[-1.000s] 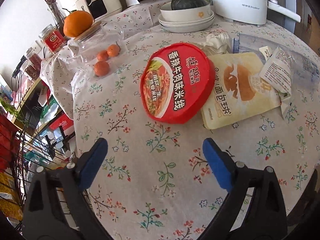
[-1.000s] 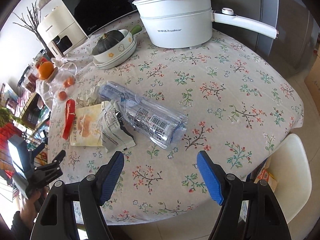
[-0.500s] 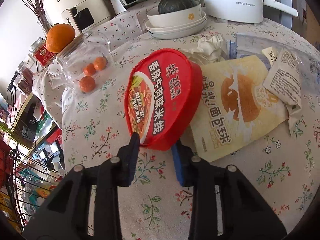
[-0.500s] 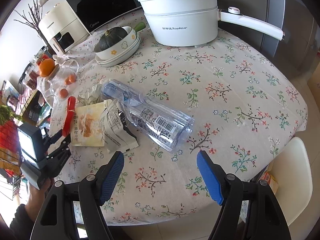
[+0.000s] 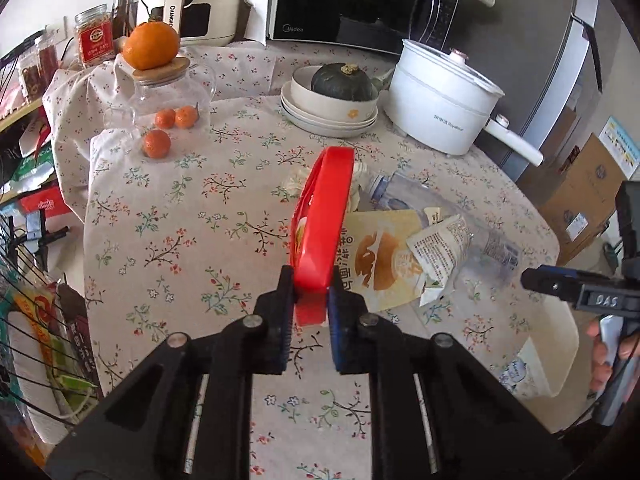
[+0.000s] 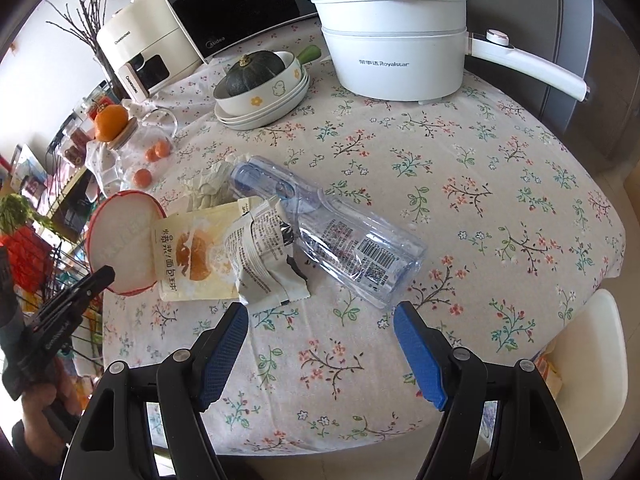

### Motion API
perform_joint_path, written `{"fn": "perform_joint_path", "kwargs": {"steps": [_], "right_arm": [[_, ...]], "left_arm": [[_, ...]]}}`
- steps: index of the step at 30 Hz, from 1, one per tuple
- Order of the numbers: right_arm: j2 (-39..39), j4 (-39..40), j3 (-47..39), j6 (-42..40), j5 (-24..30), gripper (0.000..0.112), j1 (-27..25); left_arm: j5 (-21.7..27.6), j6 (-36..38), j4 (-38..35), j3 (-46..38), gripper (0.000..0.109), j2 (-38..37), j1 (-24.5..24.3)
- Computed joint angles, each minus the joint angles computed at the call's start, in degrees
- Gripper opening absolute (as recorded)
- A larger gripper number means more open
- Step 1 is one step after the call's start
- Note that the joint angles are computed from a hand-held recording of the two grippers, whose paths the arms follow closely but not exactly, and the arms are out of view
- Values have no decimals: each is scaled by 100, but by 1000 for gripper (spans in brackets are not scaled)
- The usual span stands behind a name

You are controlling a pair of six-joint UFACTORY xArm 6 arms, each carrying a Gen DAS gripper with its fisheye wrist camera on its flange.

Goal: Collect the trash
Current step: 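Grasp the silver wrapper with the right tool while left holds the red lid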

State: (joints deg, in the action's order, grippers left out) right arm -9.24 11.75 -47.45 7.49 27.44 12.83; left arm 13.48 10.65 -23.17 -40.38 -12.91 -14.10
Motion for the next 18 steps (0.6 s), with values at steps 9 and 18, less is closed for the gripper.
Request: {"fn": "perform_joint_path", "kwargs": {"steps": [9, 18], "right_arm": [[777, -412, -318, 375, -402, 77, 306], [1336, -275, -730, 191, -517, 77, 480]], "left_arm": [[-85, 531, -1257, 242, 16, -485, 103], [-57, 726, -1587, 329, 14, -561, 292]]}}
